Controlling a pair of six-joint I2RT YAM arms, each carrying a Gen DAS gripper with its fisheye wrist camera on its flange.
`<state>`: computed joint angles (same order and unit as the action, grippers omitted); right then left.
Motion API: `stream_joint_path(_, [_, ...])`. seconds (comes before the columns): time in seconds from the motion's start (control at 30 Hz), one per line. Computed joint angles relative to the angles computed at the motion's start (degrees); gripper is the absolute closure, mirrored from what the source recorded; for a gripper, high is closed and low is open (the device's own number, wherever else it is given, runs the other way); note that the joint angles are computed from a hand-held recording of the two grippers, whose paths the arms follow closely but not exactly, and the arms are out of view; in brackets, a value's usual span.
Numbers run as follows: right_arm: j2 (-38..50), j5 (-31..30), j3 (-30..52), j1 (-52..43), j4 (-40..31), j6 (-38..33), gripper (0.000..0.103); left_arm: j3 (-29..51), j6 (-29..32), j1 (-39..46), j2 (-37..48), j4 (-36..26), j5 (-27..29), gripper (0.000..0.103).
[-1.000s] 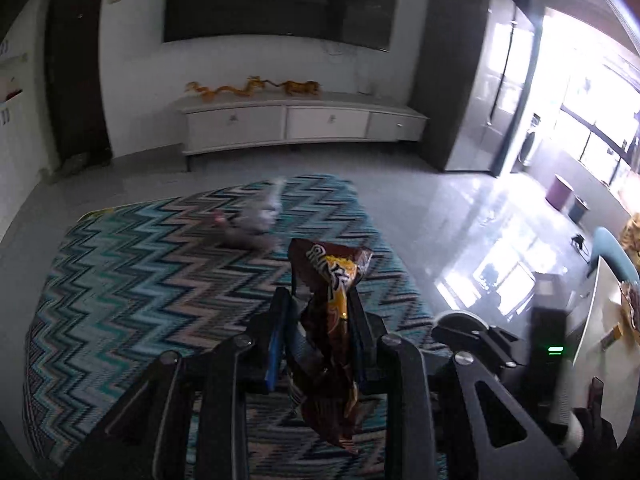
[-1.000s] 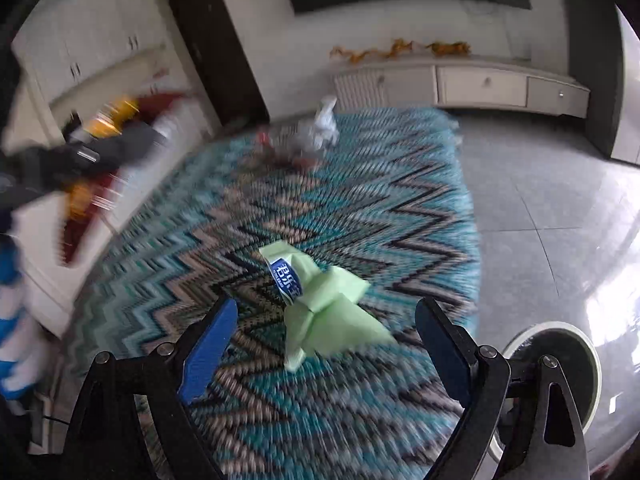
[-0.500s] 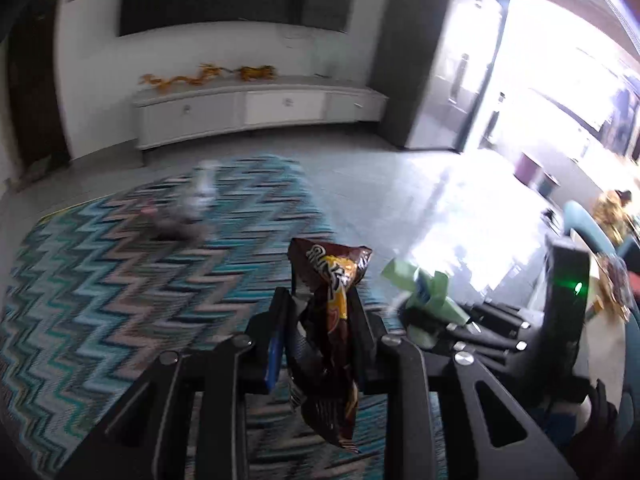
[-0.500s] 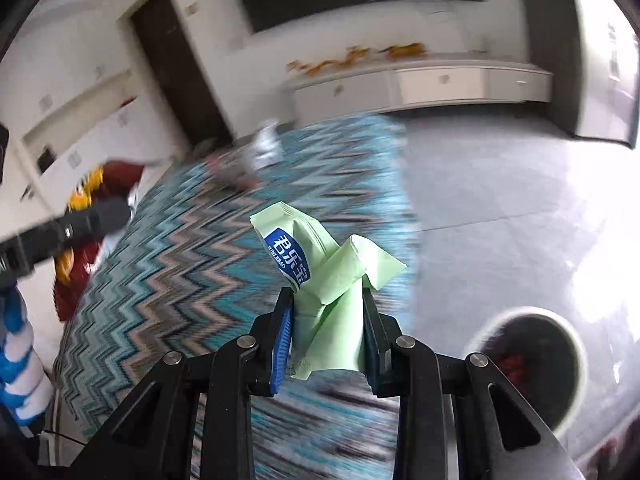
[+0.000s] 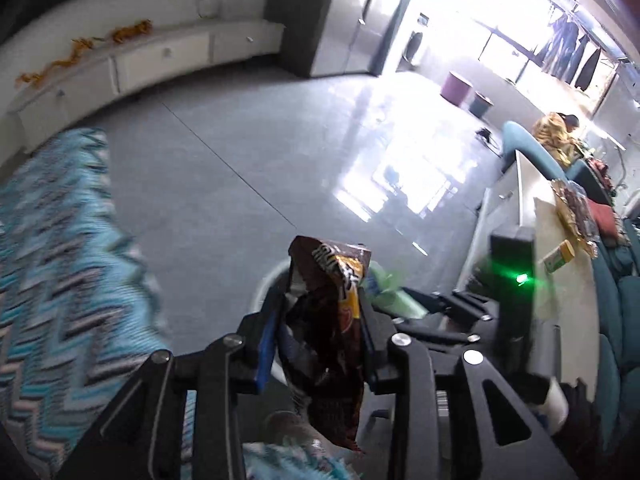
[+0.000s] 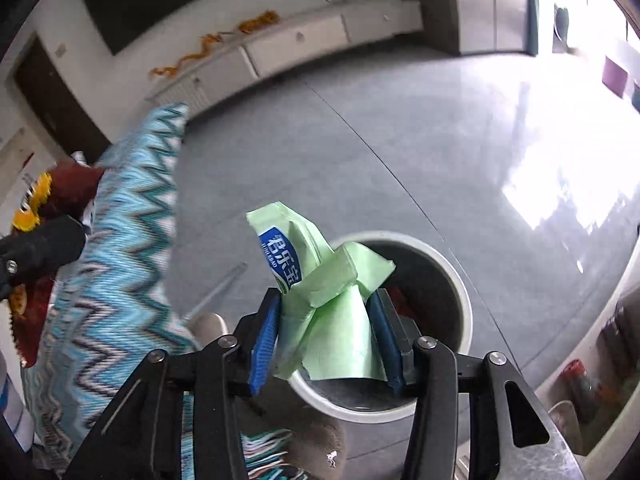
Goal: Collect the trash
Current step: 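Open both grippers above the trash bin to drop the items, then move both open grippers back to the remaining items on the rug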
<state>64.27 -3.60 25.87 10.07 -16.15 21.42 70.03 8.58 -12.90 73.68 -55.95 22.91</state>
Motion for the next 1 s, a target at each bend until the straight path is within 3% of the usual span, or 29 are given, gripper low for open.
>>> stream_joint_path(0.07, [2.3,-0.3,-0.6,-2.4,1.5,-0.8,0.048,0.0,-1.9,-2.4,2.5,1.9,-0.7,0.066])
stream_joint_path(0.13, [3.7,-0.5,-0.7,-3.9,2.3,-1.0,0.042,0.2,-3.5,-3.6,4.8,3.2,0.0,0.047])
stream_joint_path(0.17, [3.8,-0.5,-0.9,-4.8,2.5,-1.0,0.042,0.2,-4.0,-3.8,5.3,3.7,0.4,0.045])
stream_joint_path(0.37, [-4.4,-0.5,-1.8,-6.1,-3.0,-0.5,0.042,-0.5,-3.3,-1.3,2.4,4.3,1.4,0.045])
stream_joint_path(0.5, [-13.3,1.1,0.2,-2.7,-10.2,1.5,0.042,-0.1,-0.7,3.7,-1.8,2.2,2.6,0.045])
stream_joint_path(0.6, [-19.3,5.6,3.7,4.8,-17.1,5.9,0.042,2.1,5.4,11.2,-4.5,-3.0,4.9,0.045])
stream_joint_path(0.73, [-20.1,13.6,12.7,17.5,-24.7,12.4,0.042,6.5,13.6,24.5,-4.6,-8.8,9.4,0.045])
stream_joint_path(0.87, [-14.0,24.2,26.5,33.2,-31.9,17.8,0.042,15.2,24.9,41.9,1.7,-15.6,15.0,0.045])
stream_joint_path(1.0, [-4.0,28.5,41.7,41.8,-35.6,18.3,0.042,25.1,30.3,53.8,11.5,-17.9,16.9,0.045])
